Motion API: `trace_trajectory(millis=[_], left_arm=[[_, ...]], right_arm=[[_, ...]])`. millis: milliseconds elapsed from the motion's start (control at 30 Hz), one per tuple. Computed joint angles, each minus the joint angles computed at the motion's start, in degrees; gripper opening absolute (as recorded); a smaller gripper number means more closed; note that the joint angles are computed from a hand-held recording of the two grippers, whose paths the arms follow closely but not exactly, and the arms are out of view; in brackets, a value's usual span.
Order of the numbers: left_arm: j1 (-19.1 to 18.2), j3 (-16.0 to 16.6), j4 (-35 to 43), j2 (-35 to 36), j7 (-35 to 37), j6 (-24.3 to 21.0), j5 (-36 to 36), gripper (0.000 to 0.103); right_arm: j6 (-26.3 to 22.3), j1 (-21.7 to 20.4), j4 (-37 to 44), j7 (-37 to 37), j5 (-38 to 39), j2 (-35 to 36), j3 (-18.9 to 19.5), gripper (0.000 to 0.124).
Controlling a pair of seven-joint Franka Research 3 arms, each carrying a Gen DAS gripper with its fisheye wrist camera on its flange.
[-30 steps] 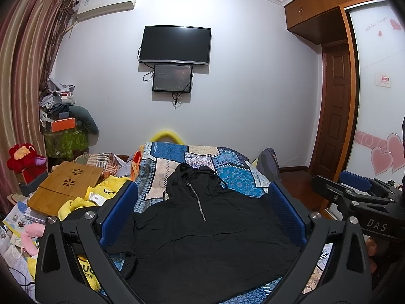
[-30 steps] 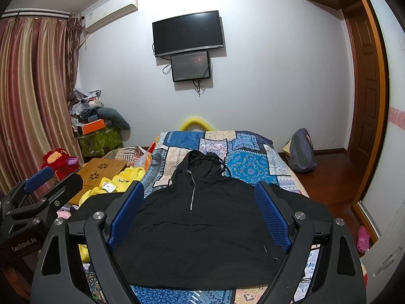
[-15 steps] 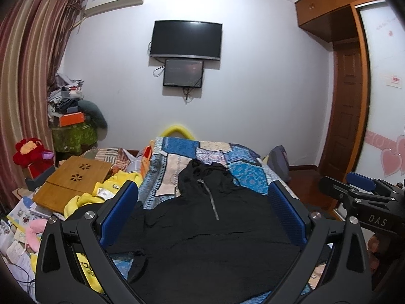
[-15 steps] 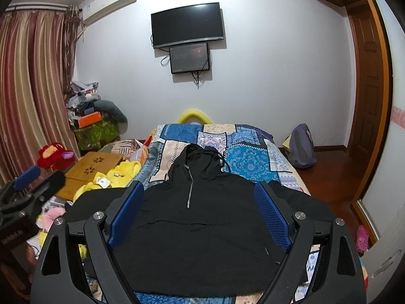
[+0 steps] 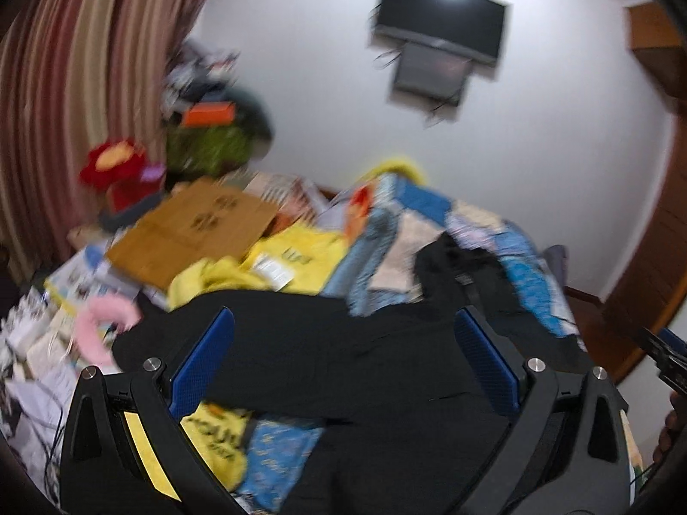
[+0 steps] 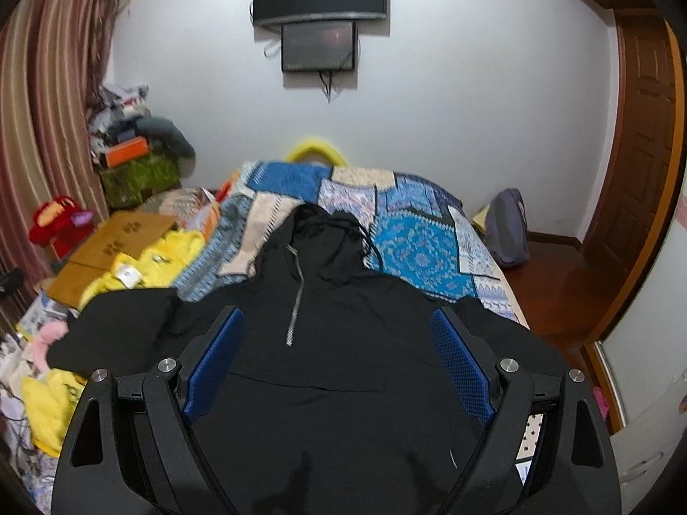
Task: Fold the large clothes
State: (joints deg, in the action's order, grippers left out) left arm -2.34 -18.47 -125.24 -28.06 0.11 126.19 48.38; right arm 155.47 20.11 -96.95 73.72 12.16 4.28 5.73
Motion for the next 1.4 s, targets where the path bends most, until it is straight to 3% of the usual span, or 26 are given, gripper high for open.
trace_trajectory(millis=[167, 300, 367, 433, 600, 767, 900, 1000, 1067, 1167, 1267, 1333, 1400], left_arm=[[0.1, 6.6, -7.3, -3.0, 1.8, 0.3, -10.6, 0.103], [1.7, 10.3, -15.8, -6.3, 3.0, 6.6, -16.4, 0.103], [2.6, 11.9, -20.0, -7.8, 3.6, 10.3, -19.4, 0.103], [3.3, 14.5, -25.4, -9.2, 3.9, 17.0, -23.0, 0.103], [5.7, 16.4, -32.6, -10.6, 5.1, 27.9, -29.8, 0.103], [4.3, 21.8, -38.5, -8.9, 8.8, 41.2, -38.0, 0.098], [9.2, 18.4, -40.9, -6.1, 6.0, 48.3, -41.5, 0.098], [14.2, 14.4, -41.6, -5.5, 4.5, 51.0, -41.8, 0.098], [18.0, 11.2, -41.1, -5.4, 3.3, 50.6, -41.2, 0.094], [20.7, 9.5, -39.4, -5.7, 3.2, 45.5, -39.0, 0.071], [24.3, 6.1, -36.1, -5.6, 2.1, 37.5, -33.9, 0.049], [25.6, 4.1, -33.1, -5.9, 2.0, 30.4, -29.5, 0.028], [25.9, 2.8, -30.3, -5.8, 1.8, 24.6, -25.4, 0.024]], right_arm=[[-6.1, 0.6, 4.7, 3.2, -4.5, 4.0, -0.7, 0.087], [-9.9, 1.1, 7.3, 4.8, -6.5, 6.3, -1.1, 0.087], [-11.3, 1.3, 8.5, 5.3, -7.0, 7.3, -1.1, 0.087], [-12.3, 1.6, 9.0, 5.5, -7.7, 7.9, -1.2, 0.087], [-14.4, 2.2, 11.7, 6.6, -9.5, 10.1, -1.6, 0.087], [-16.1, 2.9, 14.2, 7.7, -10.7, 12.2, -2.0, 0.087], [-17.1, 3.4, 15.3, 8.4, -12.0, 13.1, -2.4, 0.087], [-17.5, 3.7, 15.5, 9.0, -12.8, 13.3, -2.6, 0.087], [-17.9, 3.7, 15.8, 9.1, -13.1, 13.5, -2.6, 0.087], [-18.2, 3.7, 15.5, 9.3, -13.5, 13.2, -2.7, 0.087], [-17.9, 3.4, 14.8, 9.2, -13.6, 12.7, -2.7, 0.087], [-17.8, 3.2, 14.5, 9.1, -13.6, 12.3, -2.8, 0.087], [-17.0, 3.1, 13.6, 9.1, -13.9, 11.6, -2.9, 0.087]])
